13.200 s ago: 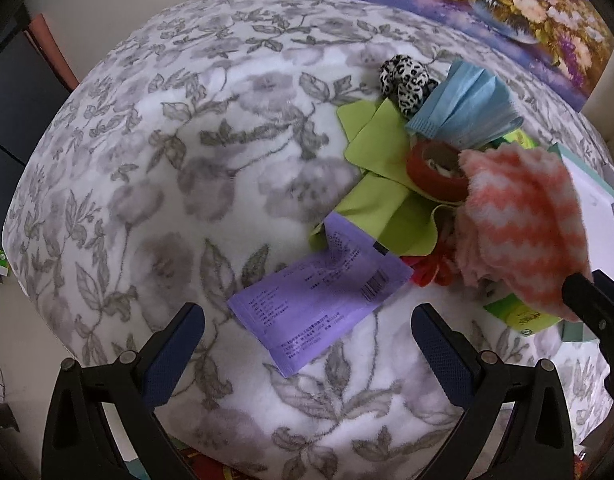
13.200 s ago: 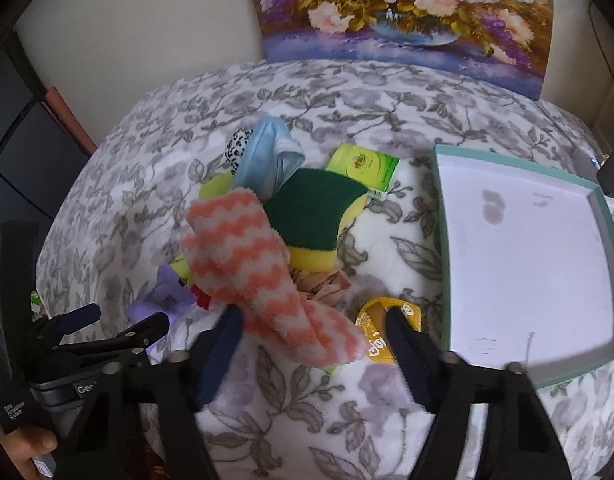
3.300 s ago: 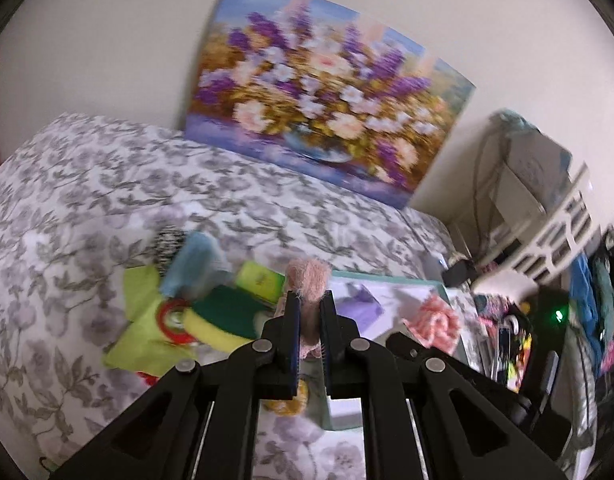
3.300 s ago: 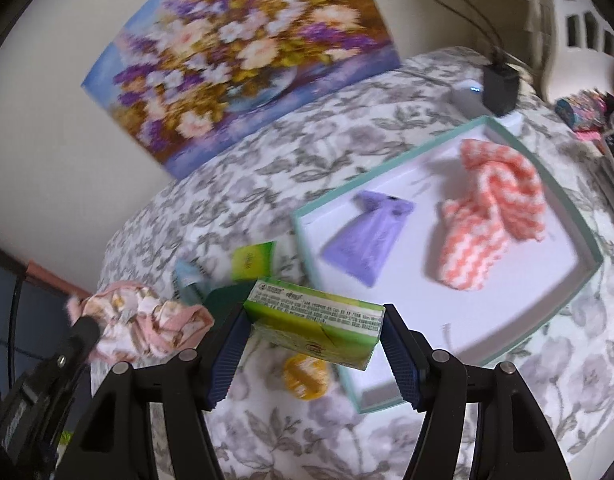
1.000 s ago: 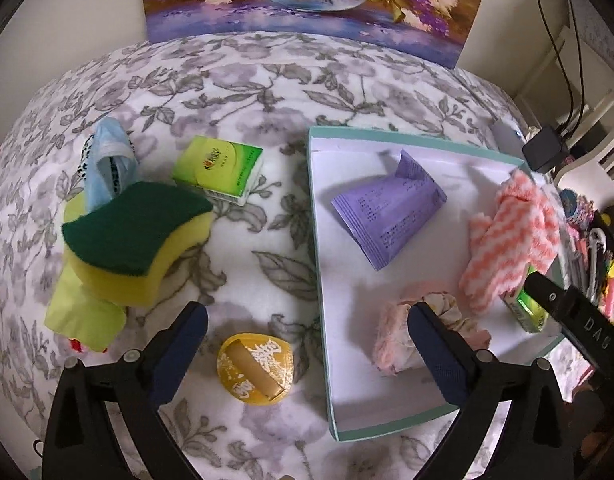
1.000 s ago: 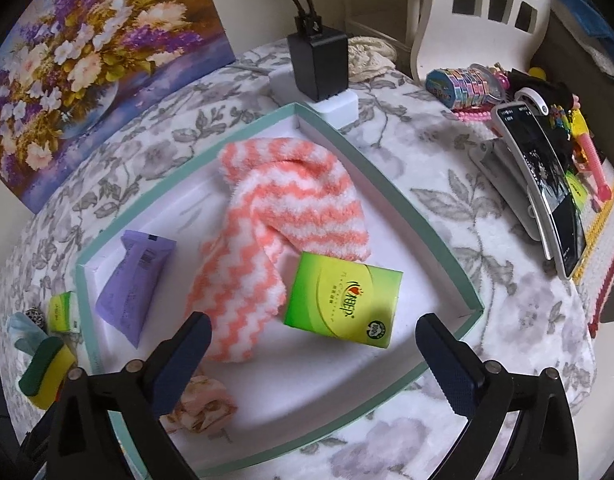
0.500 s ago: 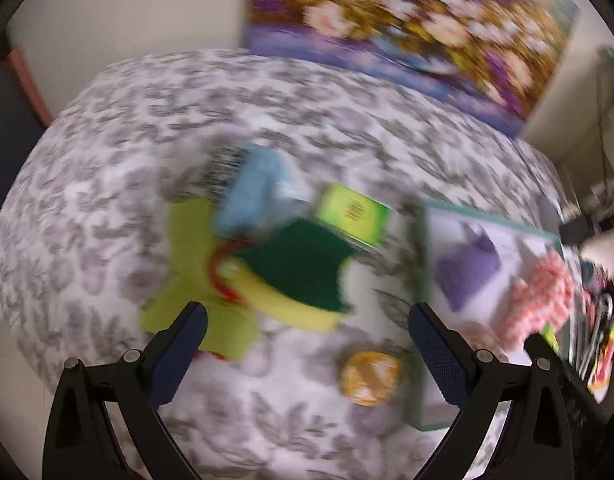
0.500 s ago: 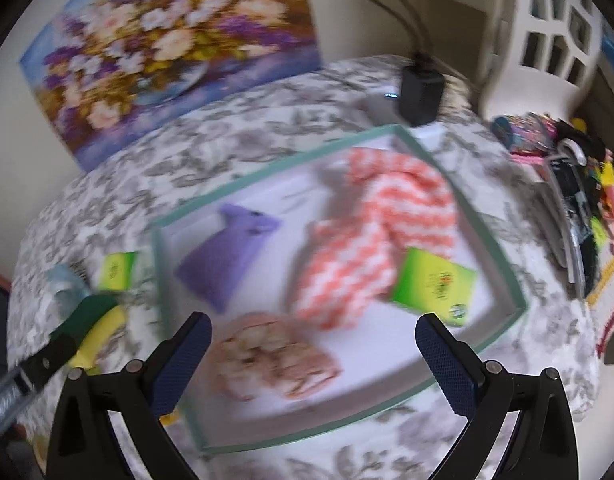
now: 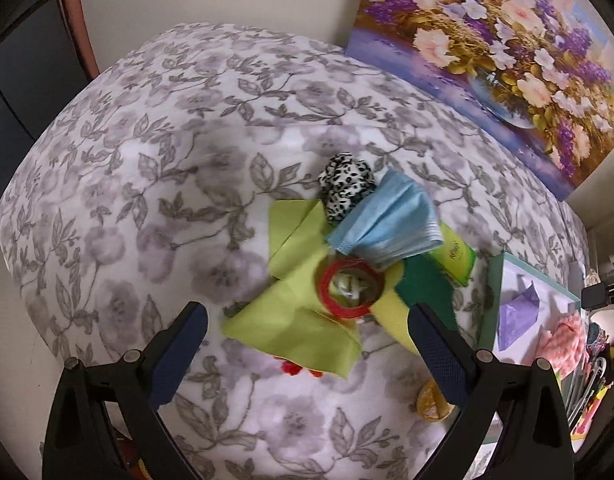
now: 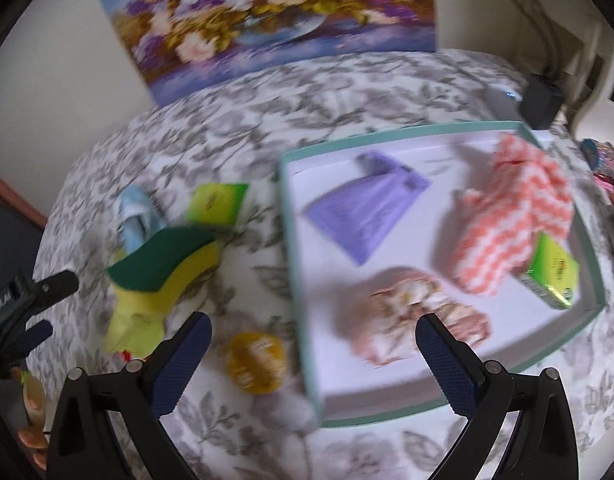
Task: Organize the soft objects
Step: 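Move both grippers back from the tray toward the pile, then lower the right gripper onto the yellow round tin and close it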
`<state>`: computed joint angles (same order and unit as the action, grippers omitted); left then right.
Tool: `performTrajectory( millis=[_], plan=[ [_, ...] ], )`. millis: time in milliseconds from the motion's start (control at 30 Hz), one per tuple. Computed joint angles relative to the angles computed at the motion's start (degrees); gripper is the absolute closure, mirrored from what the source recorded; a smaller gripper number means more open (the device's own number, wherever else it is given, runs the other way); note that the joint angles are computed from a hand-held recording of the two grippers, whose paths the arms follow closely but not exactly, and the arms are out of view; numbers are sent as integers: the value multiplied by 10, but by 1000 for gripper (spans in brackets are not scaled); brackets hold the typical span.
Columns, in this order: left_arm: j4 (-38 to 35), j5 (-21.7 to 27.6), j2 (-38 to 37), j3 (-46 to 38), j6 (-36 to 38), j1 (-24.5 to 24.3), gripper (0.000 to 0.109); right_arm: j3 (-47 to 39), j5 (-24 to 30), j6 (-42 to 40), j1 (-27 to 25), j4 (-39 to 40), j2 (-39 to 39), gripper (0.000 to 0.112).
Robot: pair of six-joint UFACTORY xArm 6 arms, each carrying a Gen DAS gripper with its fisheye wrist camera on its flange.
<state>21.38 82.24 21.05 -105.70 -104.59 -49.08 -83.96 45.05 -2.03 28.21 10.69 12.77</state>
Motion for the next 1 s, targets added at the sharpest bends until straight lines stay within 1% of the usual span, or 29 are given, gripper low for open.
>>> performTrajectory(
  millis=[133, 267, 367, 467, 533, 600, 733, 867, 967, 1000],
  plan=[
    [-26, -39, -25, 52, -13, 8, 8, -2, 26, -26, 14, 18, 3, 9],
    [-63, -92, -38, 98, -16, 18, 8, -5, 49, -25, 20, 30, 8, 9],
    [-86, -107, -34, 110, -14, 23, 8, -9, 60, -26, 24, 30, 13, 10],
    [-114, -125, -33, 125, -9, 29, 8, -12, 66, -29, 29, 19, 17, 15],
    [-116, -131, -38, 133, -16, 30, 8, -16, 74, -36, 30, 26, 22, 22],
    [-116, -128, -42, 139, -22, 30, 8, -23, 86, -42, 28, 36, 28, 26],
    [-116, -130, -50, 151, -33, 31, 8, -24, 83, -36, 33, 15, 30, 30],
    [-110, -130, -55, 154, -34, 31, 8, -23, 81, -32, 37, -2, 29, 31],
    [-110, -133, -55, 155, -36, 31, 8, -24, 82, -28, 38, -4, 30, 36],
    [-111, -133, -55, 155, -36, 31, 8, -23, 79, -25, 38, -4, 28, 39]
  ],
)
